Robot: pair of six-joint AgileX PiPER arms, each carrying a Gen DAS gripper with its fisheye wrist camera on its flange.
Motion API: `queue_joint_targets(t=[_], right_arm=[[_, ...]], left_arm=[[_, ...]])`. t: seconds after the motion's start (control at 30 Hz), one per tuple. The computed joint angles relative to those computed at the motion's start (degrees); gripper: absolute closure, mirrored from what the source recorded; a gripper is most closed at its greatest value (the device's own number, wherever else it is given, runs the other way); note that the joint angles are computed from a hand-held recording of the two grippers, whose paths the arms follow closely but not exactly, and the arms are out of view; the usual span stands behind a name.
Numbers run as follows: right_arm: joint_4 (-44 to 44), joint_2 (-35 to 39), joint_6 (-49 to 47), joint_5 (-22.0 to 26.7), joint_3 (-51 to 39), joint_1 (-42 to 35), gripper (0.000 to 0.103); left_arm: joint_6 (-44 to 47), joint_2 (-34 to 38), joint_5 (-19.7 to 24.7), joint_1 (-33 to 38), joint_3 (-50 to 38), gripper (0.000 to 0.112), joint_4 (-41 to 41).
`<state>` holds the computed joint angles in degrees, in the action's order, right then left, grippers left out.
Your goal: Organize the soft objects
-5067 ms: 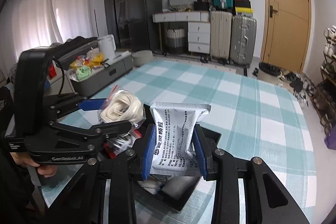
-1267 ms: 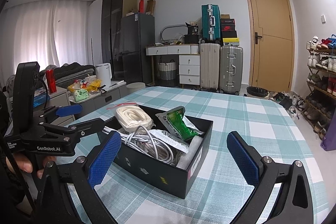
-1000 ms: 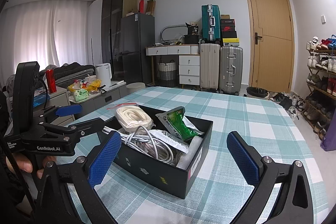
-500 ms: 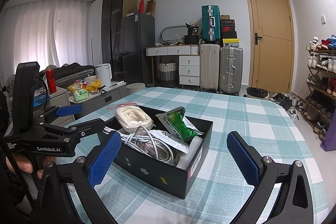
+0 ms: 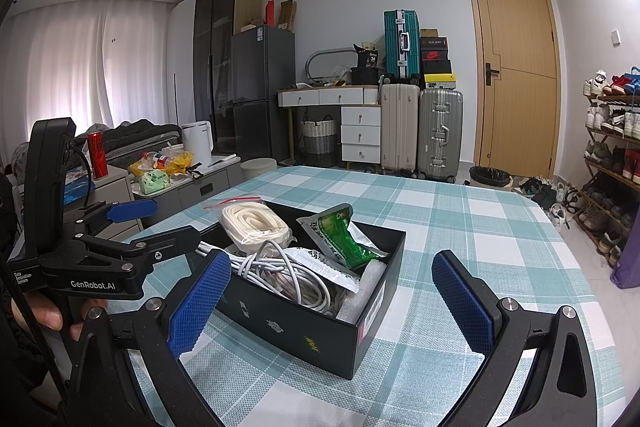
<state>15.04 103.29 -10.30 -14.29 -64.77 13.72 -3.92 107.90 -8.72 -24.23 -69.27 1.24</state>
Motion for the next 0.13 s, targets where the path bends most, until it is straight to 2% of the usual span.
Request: queue_joint_targets(t=[0.13], right_arm=[[0.00, 0.00, -0.03, -0.10, 0.04, 0.02, 0.001]], left_arm=[[0.23, -0.05, -0.29, -0.17, 0.10, 0.009, -0.18]])
